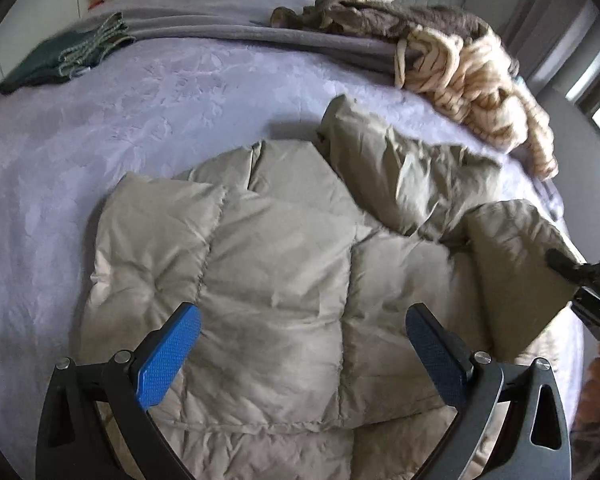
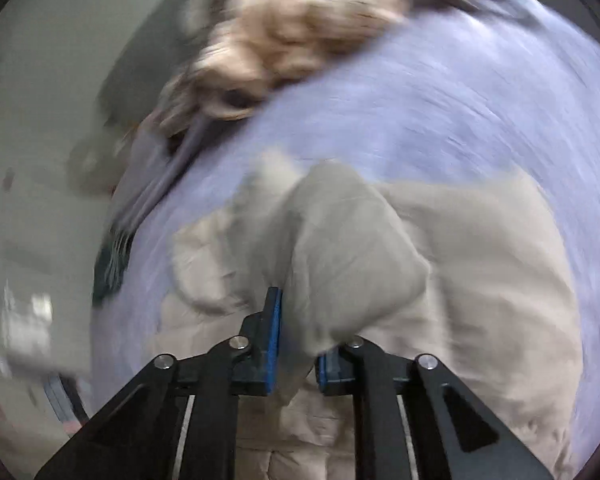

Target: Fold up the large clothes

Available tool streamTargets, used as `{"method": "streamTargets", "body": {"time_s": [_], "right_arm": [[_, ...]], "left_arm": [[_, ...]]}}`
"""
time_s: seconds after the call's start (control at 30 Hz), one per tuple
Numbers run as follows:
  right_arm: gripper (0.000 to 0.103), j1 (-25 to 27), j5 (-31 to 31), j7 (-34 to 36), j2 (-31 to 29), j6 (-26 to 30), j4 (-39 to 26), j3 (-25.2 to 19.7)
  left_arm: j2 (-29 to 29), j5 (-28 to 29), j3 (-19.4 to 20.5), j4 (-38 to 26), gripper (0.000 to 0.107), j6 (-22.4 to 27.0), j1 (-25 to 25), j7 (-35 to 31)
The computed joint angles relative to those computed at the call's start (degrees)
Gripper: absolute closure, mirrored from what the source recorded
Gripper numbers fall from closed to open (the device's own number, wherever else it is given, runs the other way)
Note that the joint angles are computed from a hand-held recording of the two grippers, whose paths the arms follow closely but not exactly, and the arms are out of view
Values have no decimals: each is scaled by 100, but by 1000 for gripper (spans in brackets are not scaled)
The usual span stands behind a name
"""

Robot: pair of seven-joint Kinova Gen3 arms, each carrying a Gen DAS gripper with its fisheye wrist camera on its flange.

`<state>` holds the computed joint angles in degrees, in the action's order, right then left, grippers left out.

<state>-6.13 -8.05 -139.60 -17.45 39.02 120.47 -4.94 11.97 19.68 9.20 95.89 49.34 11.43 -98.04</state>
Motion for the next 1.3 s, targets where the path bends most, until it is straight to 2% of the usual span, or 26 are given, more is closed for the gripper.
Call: {"method": "streamTargets", "body": {"time_s": [0.1, 0.2, 0.3, 0.37, 0.4, 0.43, 0.5, 0.6, 0.7, 0.77, 0.83, 0.87, 0.9, 0.93, 0.97, 1.03, 1.07, 1.1, 1.13, 1.2, 1.3], "right_arm": [[89, -468, 81, 688, 464, 117, -544, -168], [89, -358, 95, 1146, 971, 278, -943, -858], [89, -509, 349, 1112, 1455, 533, -1224, -1330], [87, -771, 612, 971, 1793, 849, -1481, -1445], [77, -951, 770, 888, 1932, 1075, -1593, -1474], [58, -1142, 839, 897, 1991, 1247, -1647, -1438], [38, -1208, 704, 1038, 1831, 1377, -1578, -1426], [38, -931, 30, 1470, 1285, 1254, -1204, -1395], [38, -963, -669, 1500, 504, 1270, -594, -692], [37, -706, -1135, 1546, -27, 1446, -186, -234], [37, -187, -1601, 1467, -558, 1801, 218, 273], [37, 78, -1805, 1511, -823, 1962, 383, 516], [37, 344, -1915, 1499, -1088, 2092, 573, 782], [37, 609, -1932, 1395, -1354, 2130, 819, 1047], [37, 875, -1968, 1382, -1614, 2076, 971, 1303], [38, 1406, -2051, 1341, -2089, 1865, 1376, 1663], [39, 1671, -2029, 1230, -2290, 1885, 1505, 1909], [61, 1846, -2056, 1210, -2385, 1820, 1593, 2075], [92, 1923, -2038, 1192, -2380, 1833, 1577, 2186], [95, 1758, -1850, 1324, -2270, 1823, 1354, 2263], [95, 1279, -1604, 1676, -2094, 1810, 897, 2126]], "left_arm": [[3, 699, 437, 43, 5, 148, -796, -552], [50, 1398, 854, 111, 5, 343, -1555, -1131], [202, 2080, 698, 79, 5, 742, -1742, -1554], [324, 2500, 267, 35, 5, 1059, -1524, -1774], [392, 2691, 59, 20, 5, 1211, -1404, -1862], [456, 2818, -43, 13, 5, 1318, -1349, -1923], [588, 2854, -28, -42, 5, 1433, -1299, -1869], [708, 2710, 26, -129, 5, 1451, -1124, -1808], [852, 2388, 81, -259, 5, 1373, -851, -1659], [945, 2217, 115, -316, 5, 1330, -721, -1538], [1012, 2058, 168, -353, 7, 1237, -580, -1447], [1049, 1958, 188, -395, 20, 1207, -488, -1405], [1120, 1876, 194, -470, 47, 1269, -415, -1366], [1261, 1712, 250, -637, 66, 1425, -337, -1234], [1369, 1602, 334, -733, 96, 1509, -325, -1165], [1290, 1527, 300, -728, 96, 1396, -170, -1121], [1200, 1492, 317, -698, 97, 1322, -162, -1154], [1032, 1501, 331, -621, 97, 1171, -173, -1246], [903, 1550, 339, -551, 97, 1075, -222, -1350], [704, 1571, 296, -451, 97, 956, -301, -1487], [677, 1360, 175, -423, 97, 928, -305, -1450]]}}
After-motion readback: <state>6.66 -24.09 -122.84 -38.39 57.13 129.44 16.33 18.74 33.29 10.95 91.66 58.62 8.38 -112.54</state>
